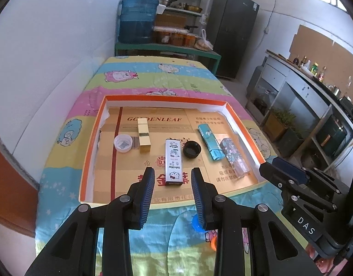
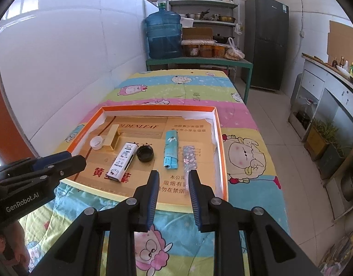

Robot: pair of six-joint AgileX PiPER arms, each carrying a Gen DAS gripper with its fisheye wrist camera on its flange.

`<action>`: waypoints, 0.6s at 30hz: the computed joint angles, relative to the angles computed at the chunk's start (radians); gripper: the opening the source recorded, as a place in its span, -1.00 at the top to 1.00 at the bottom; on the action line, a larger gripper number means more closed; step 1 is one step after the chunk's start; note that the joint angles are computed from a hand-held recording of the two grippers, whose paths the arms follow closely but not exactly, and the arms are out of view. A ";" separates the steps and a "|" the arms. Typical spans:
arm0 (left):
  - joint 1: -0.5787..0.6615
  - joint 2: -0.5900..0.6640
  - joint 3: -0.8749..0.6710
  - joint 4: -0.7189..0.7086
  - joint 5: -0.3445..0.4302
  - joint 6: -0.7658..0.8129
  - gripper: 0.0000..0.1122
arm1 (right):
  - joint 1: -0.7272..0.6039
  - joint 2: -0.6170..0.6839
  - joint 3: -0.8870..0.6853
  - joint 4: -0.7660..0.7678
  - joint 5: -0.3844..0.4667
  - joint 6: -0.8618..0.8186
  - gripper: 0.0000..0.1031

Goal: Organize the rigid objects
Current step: 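Withdraw both tools from the box toward the caps on the quilt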

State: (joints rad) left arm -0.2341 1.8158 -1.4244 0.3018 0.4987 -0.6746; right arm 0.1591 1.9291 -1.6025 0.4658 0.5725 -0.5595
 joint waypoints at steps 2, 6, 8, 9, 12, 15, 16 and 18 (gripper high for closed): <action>-0.006 -0.013 0.012 0.015 0.000 -0.016 0.40 | -0.001 -0.013 0.015 0.007 -0.001 -0.009 0.49; -0.016 -0.044 0.043 0.041 0.000 -0.043 0.40 | 0.001 -0.047 0.054 0.020 -0.014 -0.026 0.49; -0.020 -0.057 0.054 0.052 0.001 -0.053 0.40 | 0.003 -0.061 0.069 0.023 -0.017 -0.029 0.49; -0.023 -0.064 0.060 0.061 0.003 -0.061 0.40 | 0.003 -0.068 0.077 0.026 -0.018 -0.033 0.49; -0.030 -0.089 0.084 0.083 0.002 -0.087 0.40 | 0.005 -0.094 0.107 0.036 -0.023 -0.046 0.49; -0.038 -0.114 0.109 0.103 0.001 -0.109 0.40 | 0.008 -0.116 0.132 0.044 -0.029 -0.059 0.49; -0.041 -0.120 0.115 0.109 0.001 -0.116 0.40 | 0.009 -0.125 0.143 0.047 -0.031 -0.063 0.49; -0.050 -0.135 0.131 0.129 0.002 -0.137 0.40 | 0.010 -0.142 0.162 0.054 -0.034 -0.071 0.49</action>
